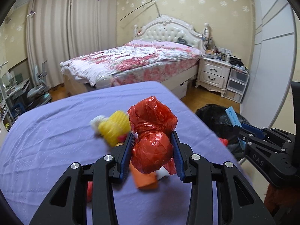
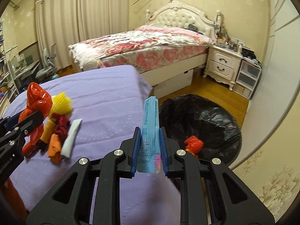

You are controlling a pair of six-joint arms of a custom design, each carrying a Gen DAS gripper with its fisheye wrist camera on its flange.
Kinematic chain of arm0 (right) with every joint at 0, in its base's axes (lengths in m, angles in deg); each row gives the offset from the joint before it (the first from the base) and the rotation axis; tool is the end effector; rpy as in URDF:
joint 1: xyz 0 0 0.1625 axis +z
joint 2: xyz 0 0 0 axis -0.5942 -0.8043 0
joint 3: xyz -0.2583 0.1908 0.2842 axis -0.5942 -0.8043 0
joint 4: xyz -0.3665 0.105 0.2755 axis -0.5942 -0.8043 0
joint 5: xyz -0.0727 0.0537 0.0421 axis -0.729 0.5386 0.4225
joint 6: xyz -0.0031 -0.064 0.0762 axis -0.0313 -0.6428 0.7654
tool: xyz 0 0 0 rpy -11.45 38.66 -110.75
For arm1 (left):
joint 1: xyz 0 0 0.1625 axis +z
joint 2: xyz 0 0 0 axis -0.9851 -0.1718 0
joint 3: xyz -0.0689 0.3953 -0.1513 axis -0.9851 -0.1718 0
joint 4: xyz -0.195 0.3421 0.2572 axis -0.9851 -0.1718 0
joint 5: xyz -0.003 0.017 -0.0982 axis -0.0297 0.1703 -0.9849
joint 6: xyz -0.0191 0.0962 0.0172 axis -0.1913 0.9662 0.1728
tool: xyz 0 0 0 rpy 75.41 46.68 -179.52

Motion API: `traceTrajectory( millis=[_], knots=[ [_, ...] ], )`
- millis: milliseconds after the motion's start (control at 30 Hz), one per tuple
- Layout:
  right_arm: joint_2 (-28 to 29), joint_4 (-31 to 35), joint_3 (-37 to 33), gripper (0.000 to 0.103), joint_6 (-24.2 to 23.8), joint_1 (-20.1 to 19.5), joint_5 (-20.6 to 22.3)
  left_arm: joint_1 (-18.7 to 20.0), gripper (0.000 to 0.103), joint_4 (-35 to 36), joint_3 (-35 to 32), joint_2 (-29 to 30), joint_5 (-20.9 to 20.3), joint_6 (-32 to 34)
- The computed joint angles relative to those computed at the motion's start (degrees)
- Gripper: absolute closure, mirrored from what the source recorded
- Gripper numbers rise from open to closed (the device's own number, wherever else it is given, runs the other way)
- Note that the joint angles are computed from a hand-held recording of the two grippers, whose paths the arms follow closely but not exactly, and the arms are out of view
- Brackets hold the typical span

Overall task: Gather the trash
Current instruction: 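Carry the red bag bundle and blue ticket over the trash bin, then open both tools to drop the bag bundle and ticket into the bin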

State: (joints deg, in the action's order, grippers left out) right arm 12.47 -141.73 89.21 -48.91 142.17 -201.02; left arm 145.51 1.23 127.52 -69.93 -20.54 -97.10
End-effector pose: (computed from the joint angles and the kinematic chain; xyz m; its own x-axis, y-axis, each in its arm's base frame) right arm 0.2324 -0.6289 0.0304 -0.6733 0.3498 0.6514 -0.3925 0.5775 -0.7158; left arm -0.1286 -0.6904 0.1773 -0.5879 0.5313 -0.6100 0.8046 0.4623 -0.3728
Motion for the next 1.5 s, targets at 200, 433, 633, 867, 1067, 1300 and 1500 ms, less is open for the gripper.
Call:
traceTrajectory(
  millis=[200, 433, 633, 867, 1067, 1300, 1500],
  knots=[
    [-2.3, -3.1, 1.6, 0.083, -0.1, -2.2, -0.6, -2.1, 0.063, 0.6, -2.6, 4.3, 1.6, 0.7],
    [-4.0, -3.7, 1.7, 0.083, 1.0, -5.2, -1.5, -3.4, 0.063, 2.8, -9.1, 11.6, 1.4, 1.5],
    [-4.6, -3.3, 1.4, 0.083, 2.7, -7.3, -1.9, -4.3, 0.063, 6.5, -16.3, 18.2, 0.7, 1.6],
    [-5.0, -2.2, 0.9, 0.083, 4.9, -9.0, -2.1, -4.9, 0.063, 10.3, -23.0, 23.6, -0.9, 1.1],
    [-5.2, -1.2, 0.4, 0.083, 6.5, -10.3, -2.7, -5.2, 0.063, 12.5, -27.4, 27.2, -2.4, 1.1],
    [-5.0, -0.9, -0.2, 0.082, 6.9, -10.9, -3.1, -5.5, 0.059, 16.2, -32.2, 30.6, -3.6, 0.2],
    [-4.8, -2.0, -0.3, 0.069, 6.6, -10.9, -4.0, -5.5, 0.042, 15.6, -32.0, 30.6, -3.8, 0.3]
  ],
)
